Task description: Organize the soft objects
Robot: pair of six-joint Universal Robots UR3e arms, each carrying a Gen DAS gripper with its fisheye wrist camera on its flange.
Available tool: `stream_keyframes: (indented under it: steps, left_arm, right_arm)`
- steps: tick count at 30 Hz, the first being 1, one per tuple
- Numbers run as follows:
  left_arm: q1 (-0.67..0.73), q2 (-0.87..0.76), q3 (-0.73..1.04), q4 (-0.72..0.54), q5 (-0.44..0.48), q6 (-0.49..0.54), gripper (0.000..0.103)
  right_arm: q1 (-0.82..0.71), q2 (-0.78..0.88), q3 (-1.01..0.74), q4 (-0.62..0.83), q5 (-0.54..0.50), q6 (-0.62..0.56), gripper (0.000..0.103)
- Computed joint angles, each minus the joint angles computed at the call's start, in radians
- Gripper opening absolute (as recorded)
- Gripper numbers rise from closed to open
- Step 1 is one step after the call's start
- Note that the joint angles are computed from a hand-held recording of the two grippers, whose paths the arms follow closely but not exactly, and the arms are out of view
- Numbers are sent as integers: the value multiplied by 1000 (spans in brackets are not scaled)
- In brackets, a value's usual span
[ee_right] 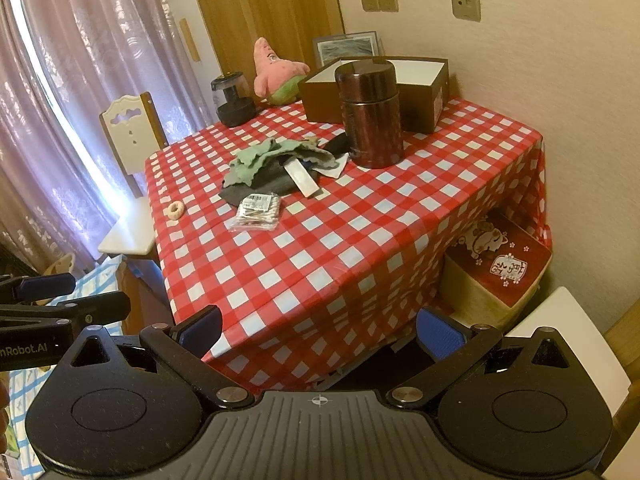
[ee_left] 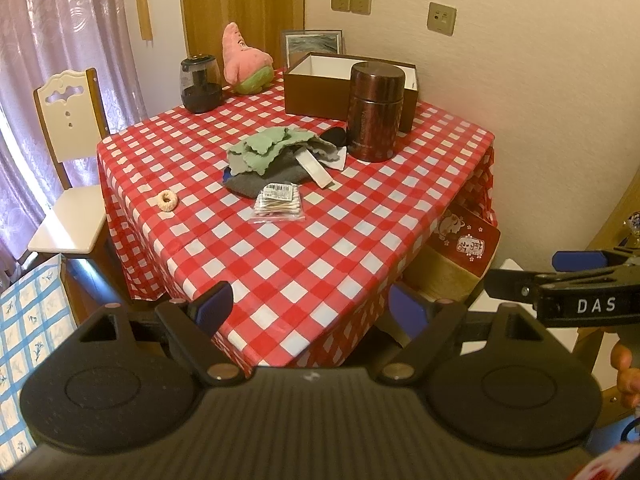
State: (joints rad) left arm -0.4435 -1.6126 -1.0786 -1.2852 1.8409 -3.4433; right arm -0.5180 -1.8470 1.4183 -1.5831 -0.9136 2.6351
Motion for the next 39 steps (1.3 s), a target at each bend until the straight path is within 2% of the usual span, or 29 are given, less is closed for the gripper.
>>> stream_keyframes:
  steps: [4, 8, 16, 20, 23, 25, 28, 29, 34, 39]
  left_arm:
    - [-1, -1, 2, -1, 1, -1, 84]
    - [-9, -67, 118, -55, 8, -7, 84]
    - [-9, -58, 101, -48, 10, -7, 84]
    - [-24, -126, 224, -111, 25, -24, 84]
    - [-21, -113, 221, -127, 25, -27, 84]
    - [-57, -119, 157, -72, 54, -62, 84]
    - [-65, -89, 120, -75, 73, -80, 84]
    - [-62, -86, 116, -73, 72, -79, 84]
    - [-4, -67, 67, -47, 42, -41, 84]
    - [97, -56, 8, 13, -20, 39, 84]
  right_arm:
    - [-7, 2, -5, 8, 4, -7, 103]
    - [-13, 4, -11, 18, 7, -15, 103]
    - [-37, -5, -5, 39, 20, -45, 103]
    - [-44, -17, 16, 34, 23, -53, 103]
    - [-48, -35, 46, 17, 29, -48, 103]
    - [-46, -49, 73, -10, 30, -29, 103]
    - [-94, -24, 55, 5, 70, -55, 103]
    - [-118, -57, 91, 13, 86, -76, 103]
    - [-114, -15, 100, -20, 143, -129, 103]
    - [35, 95, 57, -163, 70, 13, 103]
